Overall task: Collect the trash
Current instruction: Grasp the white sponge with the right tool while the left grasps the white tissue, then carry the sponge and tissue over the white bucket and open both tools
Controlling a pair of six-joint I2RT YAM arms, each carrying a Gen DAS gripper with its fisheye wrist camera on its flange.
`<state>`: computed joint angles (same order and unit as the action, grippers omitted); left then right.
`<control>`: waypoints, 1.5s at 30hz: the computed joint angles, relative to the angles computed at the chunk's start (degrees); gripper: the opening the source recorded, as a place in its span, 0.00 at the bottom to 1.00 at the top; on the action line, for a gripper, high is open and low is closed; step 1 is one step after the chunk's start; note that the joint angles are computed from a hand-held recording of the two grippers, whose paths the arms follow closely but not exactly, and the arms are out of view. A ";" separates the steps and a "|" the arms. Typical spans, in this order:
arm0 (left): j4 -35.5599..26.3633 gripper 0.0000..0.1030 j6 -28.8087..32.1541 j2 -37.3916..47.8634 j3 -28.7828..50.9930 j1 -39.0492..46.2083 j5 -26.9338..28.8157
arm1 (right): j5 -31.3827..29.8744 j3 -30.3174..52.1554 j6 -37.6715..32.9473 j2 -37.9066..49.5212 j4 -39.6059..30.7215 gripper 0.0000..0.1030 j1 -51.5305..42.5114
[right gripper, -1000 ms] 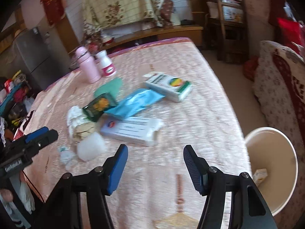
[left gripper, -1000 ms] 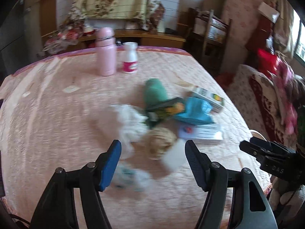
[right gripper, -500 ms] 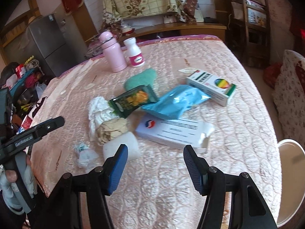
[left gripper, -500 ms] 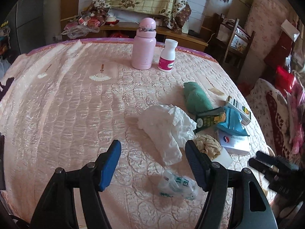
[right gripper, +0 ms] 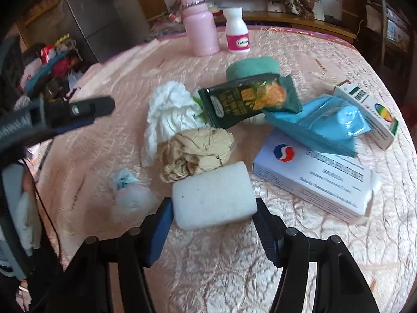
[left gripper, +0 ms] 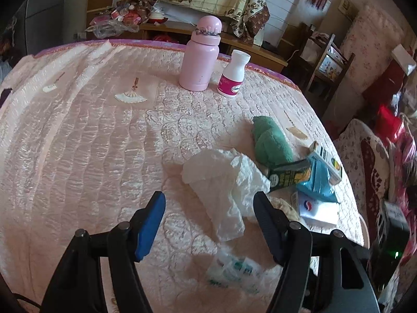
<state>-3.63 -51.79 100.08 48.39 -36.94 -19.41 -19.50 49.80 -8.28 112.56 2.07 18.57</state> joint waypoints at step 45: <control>-9.23 0.12 7.30 5.92 18.83 -13.31 -3.13 | -5.96 -11.67 -7.17 -21.34 -4.70 0.55 -21.24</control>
